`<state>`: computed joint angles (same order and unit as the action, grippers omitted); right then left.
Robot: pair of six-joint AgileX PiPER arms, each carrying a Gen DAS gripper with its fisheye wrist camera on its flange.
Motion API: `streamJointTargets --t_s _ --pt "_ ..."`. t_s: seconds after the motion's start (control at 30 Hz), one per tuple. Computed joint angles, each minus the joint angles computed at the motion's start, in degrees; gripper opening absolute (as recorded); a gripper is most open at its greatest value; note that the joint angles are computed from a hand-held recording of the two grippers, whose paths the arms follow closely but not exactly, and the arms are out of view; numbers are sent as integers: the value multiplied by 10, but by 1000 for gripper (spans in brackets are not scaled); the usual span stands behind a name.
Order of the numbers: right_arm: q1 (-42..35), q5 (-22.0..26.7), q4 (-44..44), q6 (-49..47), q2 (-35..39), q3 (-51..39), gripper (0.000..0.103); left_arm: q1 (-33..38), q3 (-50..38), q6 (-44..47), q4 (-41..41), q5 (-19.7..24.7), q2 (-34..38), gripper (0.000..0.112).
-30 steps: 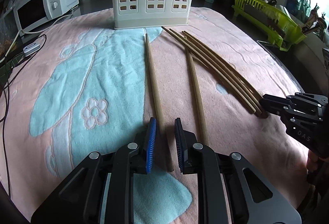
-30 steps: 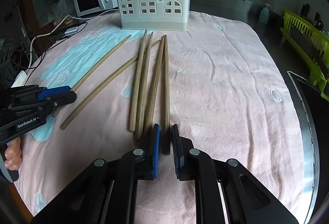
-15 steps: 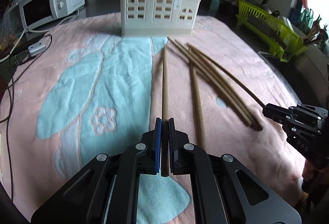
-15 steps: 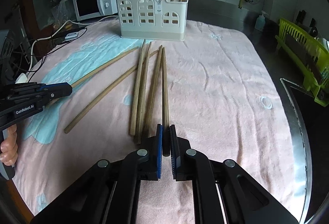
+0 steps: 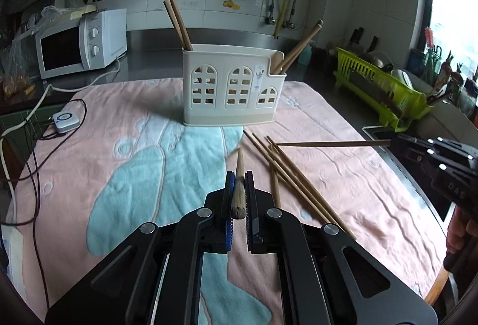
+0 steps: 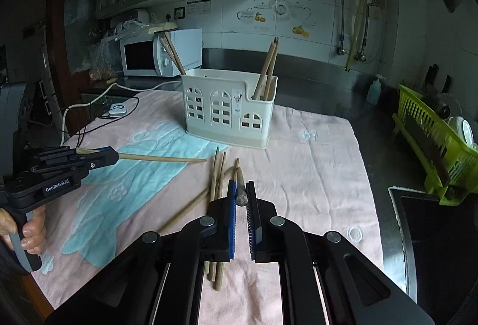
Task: Organize utensils
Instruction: 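Lift both held chopsticks up over the white utensil holder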
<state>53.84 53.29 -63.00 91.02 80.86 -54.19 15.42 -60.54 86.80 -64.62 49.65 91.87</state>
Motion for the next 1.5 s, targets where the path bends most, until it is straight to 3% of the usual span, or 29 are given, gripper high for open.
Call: streamJointTargets --t_s 0.3,0.53,0.97,1.17,1.37,1.5 --pt "-57 -29 30 -106 6 -71 6 -8 -105 -79 14 34 22 5" --pt "-110 -48 118 -245 3 -161 6 -27 -198 -149 44 46 47 5" --pt "-169 4 298 -522 40 -392 6 -46 -411 -277 63 85 105 5" --pt "-191 36 301 -569 71 -491 6 -70 -530 -337 64 55 141 5" --pt "-237 40 324 -611 116 -557 7 -115 -628 -398 121 -8 196 5" --pt "-276 31 358 -634 145 -578 7 -132 -705 -446 151 -4 252 5"
